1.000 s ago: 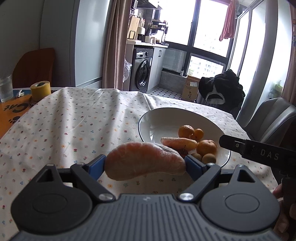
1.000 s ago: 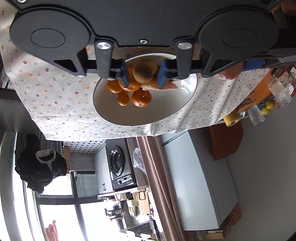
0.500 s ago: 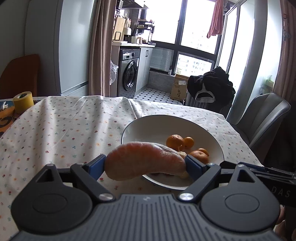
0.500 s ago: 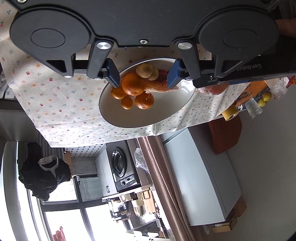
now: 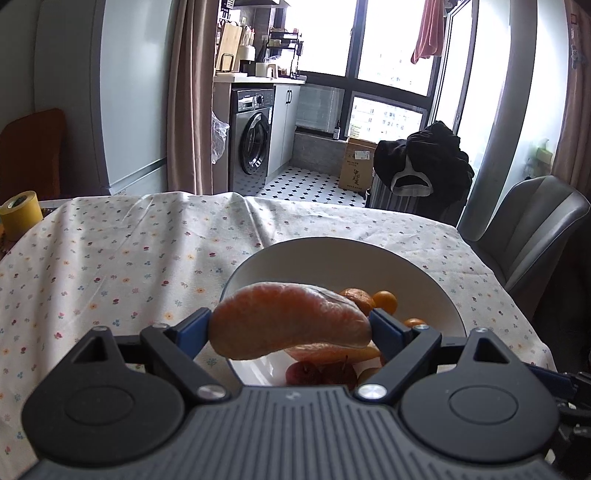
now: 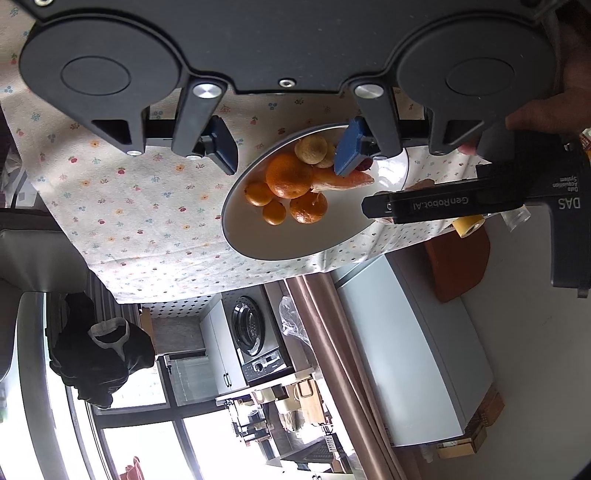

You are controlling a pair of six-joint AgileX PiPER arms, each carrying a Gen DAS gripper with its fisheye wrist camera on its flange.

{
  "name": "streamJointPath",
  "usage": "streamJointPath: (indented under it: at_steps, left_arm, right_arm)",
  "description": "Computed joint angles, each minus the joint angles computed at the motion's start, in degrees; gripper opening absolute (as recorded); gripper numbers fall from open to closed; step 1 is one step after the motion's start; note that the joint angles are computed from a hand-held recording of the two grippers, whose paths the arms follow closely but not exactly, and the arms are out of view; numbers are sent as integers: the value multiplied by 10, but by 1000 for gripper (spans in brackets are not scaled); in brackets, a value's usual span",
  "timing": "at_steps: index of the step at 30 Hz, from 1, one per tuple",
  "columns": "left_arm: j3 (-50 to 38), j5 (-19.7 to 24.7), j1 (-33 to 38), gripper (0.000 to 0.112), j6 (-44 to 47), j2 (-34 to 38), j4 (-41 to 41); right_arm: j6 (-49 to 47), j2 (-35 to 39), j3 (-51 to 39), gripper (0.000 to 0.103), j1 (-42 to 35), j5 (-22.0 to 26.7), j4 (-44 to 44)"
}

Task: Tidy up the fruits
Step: 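Lower the bread roll and kiwi into the bowl and open both tools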

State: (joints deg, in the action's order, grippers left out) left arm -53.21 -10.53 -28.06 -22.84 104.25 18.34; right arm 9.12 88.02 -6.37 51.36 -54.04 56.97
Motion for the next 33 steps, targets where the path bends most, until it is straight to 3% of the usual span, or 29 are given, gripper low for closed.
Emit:
streamJointPath:
  at_steps: [10,17,19,33]
  left_arm:
    - [-9,-21,-11,90,17,18,-26]
    - [25,-40,10,92,-53,-8,35]
    - [33,-42,15,93,-60,-19,44]
    - [88,-49,51,97,-153,-99,155]
  right_arm:
    - [32,13,6,59,-31,-9,-37]
    - [62,22,14,60,-43,-19,-61]
    - [66,26,14,65,-37,-25,-52]
    - [7,-5,-3,73,11,-14,17]
